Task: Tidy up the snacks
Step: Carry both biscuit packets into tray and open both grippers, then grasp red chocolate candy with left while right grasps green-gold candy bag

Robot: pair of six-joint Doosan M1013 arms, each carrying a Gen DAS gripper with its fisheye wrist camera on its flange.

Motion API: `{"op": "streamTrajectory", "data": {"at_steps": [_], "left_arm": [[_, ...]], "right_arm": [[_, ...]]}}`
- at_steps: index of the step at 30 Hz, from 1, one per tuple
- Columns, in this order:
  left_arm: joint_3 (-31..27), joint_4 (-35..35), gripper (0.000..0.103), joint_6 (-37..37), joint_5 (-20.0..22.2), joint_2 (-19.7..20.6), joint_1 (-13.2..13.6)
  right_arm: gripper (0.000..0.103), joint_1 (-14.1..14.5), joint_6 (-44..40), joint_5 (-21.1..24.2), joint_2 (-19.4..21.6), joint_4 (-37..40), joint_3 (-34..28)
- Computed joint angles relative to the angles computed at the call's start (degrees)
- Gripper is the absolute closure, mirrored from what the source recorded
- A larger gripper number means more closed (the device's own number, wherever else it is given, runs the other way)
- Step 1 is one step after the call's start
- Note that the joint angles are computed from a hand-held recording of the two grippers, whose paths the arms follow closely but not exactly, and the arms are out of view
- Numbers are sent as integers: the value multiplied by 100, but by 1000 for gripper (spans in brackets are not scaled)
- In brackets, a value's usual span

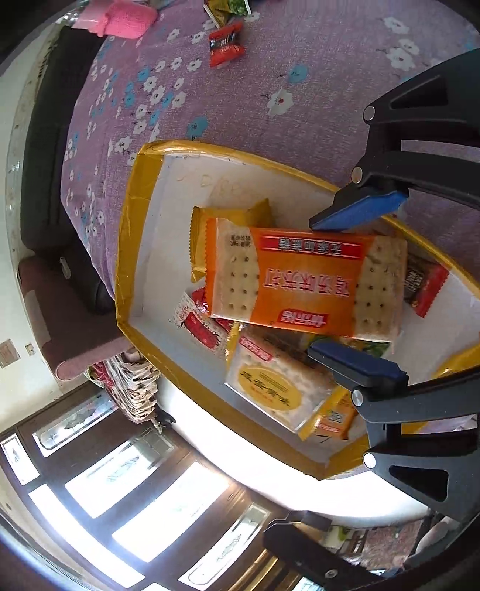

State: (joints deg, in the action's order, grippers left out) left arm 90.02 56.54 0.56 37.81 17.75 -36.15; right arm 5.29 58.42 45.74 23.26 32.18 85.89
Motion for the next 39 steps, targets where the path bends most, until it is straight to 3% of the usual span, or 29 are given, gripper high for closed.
{"op": "streamTrajectory", "data": {"at_steps": [11,15,21,30,35,39], "left_arm": [[59,325,30,-194,59,-106,-238],[32,63,30,60,-215,-106,-264],[-83,-617,30,818,-645,-20,-280],[-384,-2164,30,2342,-1025,262,-278],[-545,-2930,30,3155,-986,399,-269],[-703,-3558,30,3944,-892,519,-240]], "right_arm": [[39,-405,-736,-205,-564,947,740],[38,-655,-1065,-254,-749,1301,1045],[36,-1216,-1273,-441,-984,1416,1532],[35,-2172,-376,-598,-883,1030,1480],[33,-2312,-320,-690,-779,1180,1320],[33,-2263,-256,-692,-637,1229,1118]]}}
